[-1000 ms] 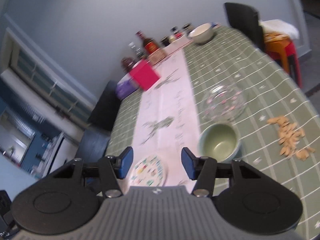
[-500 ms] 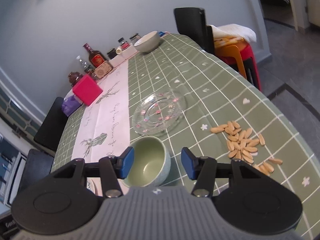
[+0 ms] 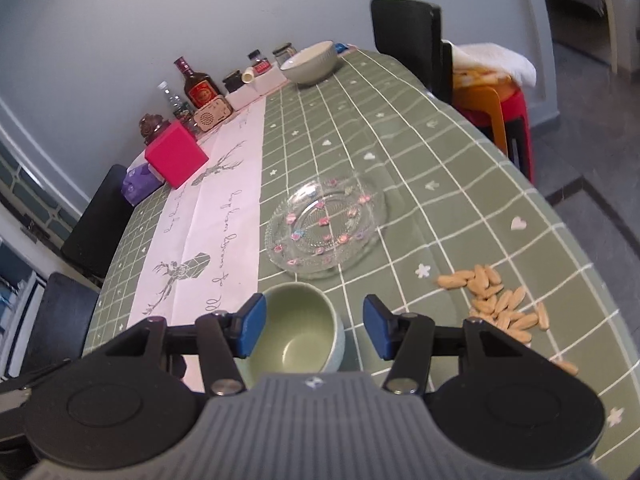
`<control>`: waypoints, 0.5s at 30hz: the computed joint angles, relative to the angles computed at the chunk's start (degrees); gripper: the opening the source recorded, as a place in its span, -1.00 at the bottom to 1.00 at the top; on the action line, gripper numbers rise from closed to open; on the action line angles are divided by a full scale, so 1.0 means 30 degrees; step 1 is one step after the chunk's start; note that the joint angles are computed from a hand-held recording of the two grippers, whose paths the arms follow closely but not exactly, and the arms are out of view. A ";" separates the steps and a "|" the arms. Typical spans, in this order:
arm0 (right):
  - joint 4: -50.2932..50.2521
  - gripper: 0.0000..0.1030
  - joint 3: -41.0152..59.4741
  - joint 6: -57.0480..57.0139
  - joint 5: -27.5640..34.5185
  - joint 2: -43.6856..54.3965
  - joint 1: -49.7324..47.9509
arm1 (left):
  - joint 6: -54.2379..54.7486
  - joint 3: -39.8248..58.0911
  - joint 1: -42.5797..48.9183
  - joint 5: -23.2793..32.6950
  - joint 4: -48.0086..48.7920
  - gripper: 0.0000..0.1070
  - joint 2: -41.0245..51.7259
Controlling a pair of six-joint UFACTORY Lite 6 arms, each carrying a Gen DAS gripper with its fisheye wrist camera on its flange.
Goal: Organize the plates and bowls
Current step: 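Move both grippers toward the pale green ceramic bowl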
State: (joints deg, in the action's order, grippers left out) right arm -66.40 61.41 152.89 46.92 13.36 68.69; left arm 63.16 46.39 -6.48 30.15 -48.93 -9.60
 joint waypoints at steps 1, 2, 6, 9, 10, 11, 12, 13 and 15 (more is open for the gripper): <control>-0.0235 0.04 -0.0012 0.0488 -0.0061 0.0337 0.0082 | -0.0048 0.0441 0.0063 0.0292 0.0019 0.32 0.0658; -0.0380 0.04 0.0037 0.0936 -0.0260 0.0763 0.0071 | -0.0171 0.0867 0.0097 0.0521 0.0154 0.32 0.1259; -0.0981 0.01 -0.0270 0.3103 -0.0492 0.1498 -0.0027 | 0.0243 0.1861 0.0328 0.0532 -0.0347 0.32 0.2870; 0.0408 0.01 -0.0057 0.2198 -0.0017 0.1566 -0.0110 | -0.0346 0.2843 0.0864 0.0898 -0.0055 0.30 0.4295; 0.0159 0.01 -0.0303 0.2580 0.0085 0.1387 0.0032 | -0.0233 0.3292 0.1061 0.1273 0.0080 0.29 0.4890; -0.0174 0.01 -0.0601 0.2918 -0.0048 0.1141 0.0091 | -0.0262 0.3693 0.1207 0.1516 0.0249 0.29 0.5431; -0.0389 0.00 -0.0766 0.3193 -0.0063 0.0987 0.0153 | -0.0222 0.3936 0.1355 0.1642 0.0103 0.28 0.5832; -0.0551 0.00 -0.0851 0.3414 0.0039 0.0898 0.0229 | -0.0114 0.4160 0.1517 0.1834 -0.0195 0.26 0.6205; -0.0649 0.00 -0.0822 0.3485 0.0136 0.0914 0.0258 | 0.0060 0.4642 0.1781 0.2617 -0.0794 0.23 0.6841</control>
State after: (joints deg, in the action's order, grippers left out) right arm -68.35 58.95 163.34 47.33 16.10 69.46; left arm 63.34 60.31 -1.13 38.00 -51.32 10.93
